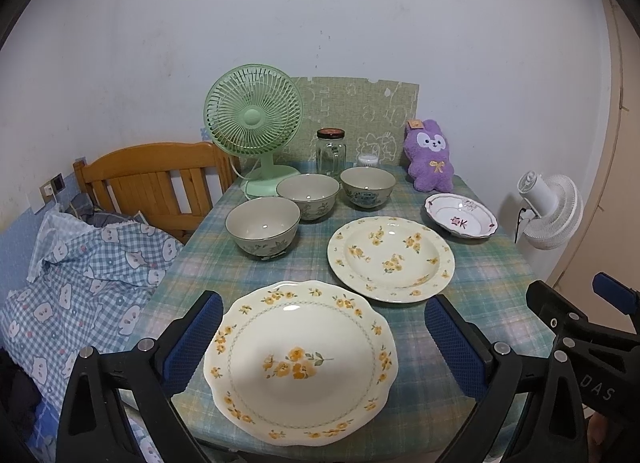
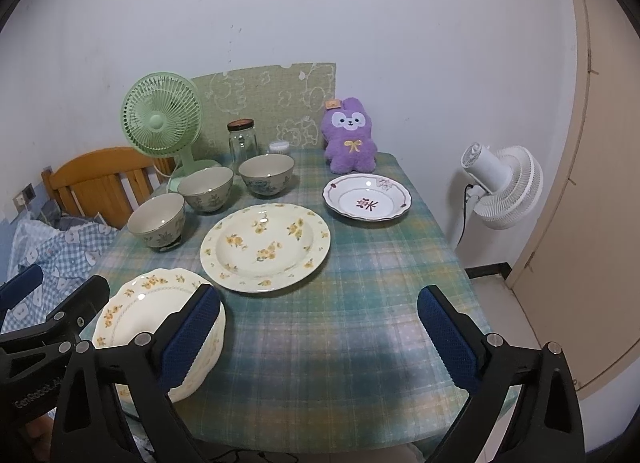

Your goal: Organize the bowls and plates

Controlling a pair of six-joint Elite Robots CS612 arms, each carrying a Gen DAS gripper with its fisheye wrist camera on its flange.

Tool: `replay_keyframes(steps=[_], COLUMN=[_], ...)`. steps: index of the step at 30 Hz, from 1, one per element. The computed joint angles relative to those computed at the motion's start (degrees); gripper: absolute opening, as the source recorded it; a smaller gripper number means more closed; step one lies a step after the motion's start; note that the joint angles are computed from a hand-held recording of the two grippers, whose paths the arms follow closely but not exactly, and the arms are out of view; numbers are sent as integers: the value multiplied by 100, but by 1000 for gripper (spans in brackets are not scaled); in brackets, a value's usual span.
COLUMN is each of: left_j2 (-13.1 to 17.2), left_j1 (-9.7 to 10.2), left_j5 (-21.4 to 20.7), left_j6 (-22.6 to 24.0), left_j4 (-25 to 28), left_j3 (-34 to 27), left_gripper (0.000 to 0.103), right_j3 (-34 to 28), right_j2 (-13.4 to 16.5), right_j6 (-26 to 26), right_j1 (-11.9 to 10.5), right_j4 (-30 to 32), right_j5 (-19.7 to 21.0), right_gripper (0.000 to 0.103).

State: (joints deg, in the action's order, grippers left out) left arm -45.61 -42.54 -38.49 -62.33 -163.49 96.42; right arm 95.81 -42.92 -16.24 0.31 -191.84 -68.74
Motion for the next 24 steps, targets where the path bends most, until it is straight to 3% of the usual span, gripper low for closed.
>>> replay_keyframes(steps=[11,24], left_j2=[-48,-13], left_j1=[141,499], left_j5=[-157,-610], left_j6=[85,296], left_j4=[200,9], left_j3=[18,152], left_gripper=[97,89], right_j3=[-144,-459], right_j2=[2,190], right_j6=[66,146], right_j1=[138,549], right_j4=[410,774], right_j5=[-53,-448], right_gripper=[99,97])
